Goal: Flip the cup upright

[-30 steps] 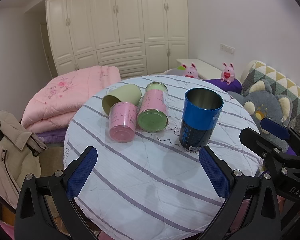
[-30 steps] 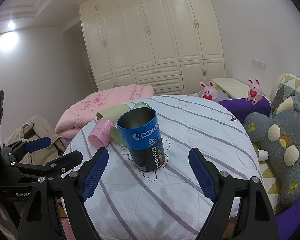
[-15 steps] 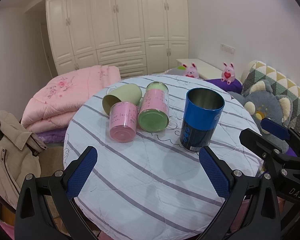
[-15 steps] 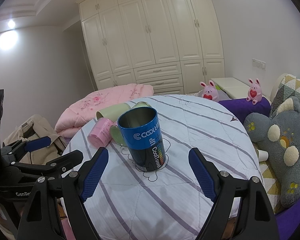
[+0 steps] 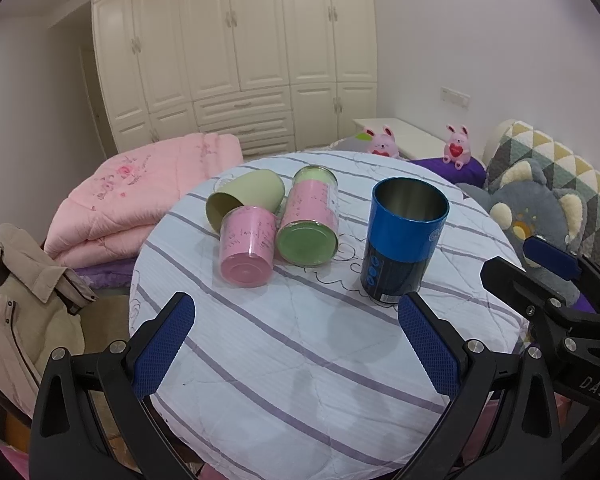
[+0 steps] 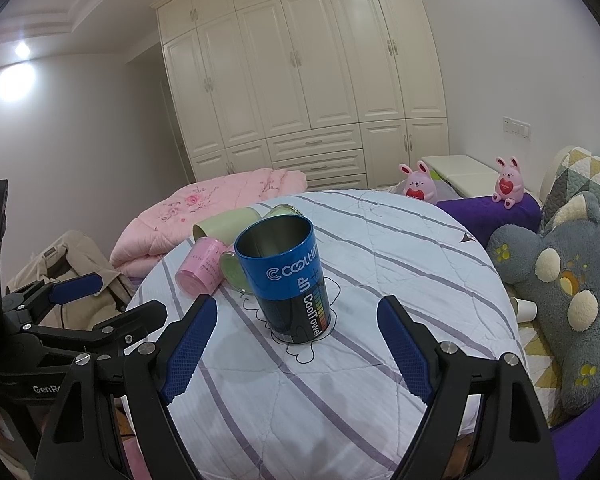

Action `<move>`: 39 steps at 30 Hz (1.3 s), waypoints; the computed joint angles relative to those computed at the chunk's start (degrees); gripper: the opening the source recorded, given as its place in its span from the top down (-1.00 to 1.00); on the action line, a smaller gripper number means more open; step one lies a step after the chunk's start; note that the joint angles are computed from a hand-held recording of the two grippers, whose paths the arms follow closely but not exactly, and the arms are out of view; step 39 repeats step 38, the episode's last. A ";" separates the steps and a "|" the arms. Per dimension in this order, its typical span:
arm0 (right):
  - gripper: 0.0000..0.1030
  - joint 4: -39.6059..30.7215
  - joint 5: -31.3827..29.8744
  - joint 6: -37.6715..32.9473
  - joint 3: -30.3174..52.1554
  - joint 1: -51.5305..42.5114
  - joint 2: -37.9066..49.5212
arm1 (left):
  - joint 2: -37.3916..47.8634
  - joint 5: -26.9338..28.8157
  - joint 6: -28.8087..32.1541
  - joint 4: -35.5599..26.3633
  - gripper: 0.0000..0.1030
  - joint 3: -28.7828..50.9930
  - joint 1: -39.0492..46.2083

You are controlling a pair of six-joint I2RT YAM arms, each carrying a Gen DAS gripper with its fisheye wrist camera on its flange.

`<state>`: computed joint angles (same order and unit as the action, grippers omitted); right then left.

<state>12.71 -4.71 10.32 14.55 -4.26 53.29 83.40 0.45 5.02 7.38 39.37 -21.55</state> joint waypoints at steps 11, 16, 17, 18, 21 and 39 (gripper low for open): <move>-0.63 -0.09 -0.05 0.01 0.10 0.05 0.23 | 0.14 -0.35 0.53 0.31 -0.99 -0.06 0.15; -0.63 -0.10 0.43 0.11 0.20 0.55 0.34 | 0.04 -0.58 0.68 0.75 -0.99 -0.30 0.14; -0.63 -0.09 0.41 0.04 0.22 0.54 0.47 | 0.00 -0.62 0.86 0.88 -0.99 -0.40 0.16; -0.63 -0.01 0.44 0.00 0.32 0.59 0.80 | -0.02 -0.69 0.88 0.89 -0.99 -0.43 0.12; -0.63 -0.14 0.80 -0.10 0.53 0.80 1.46 | 0.03 -0.46 0.76 0.52 -0.99 -0.27 0.20; -0.63 3.60 -0.89 0.54 5.05 0.52 13.74 | 4.67 -0.26 2.21 -1.13 -0.99 3.75 2.86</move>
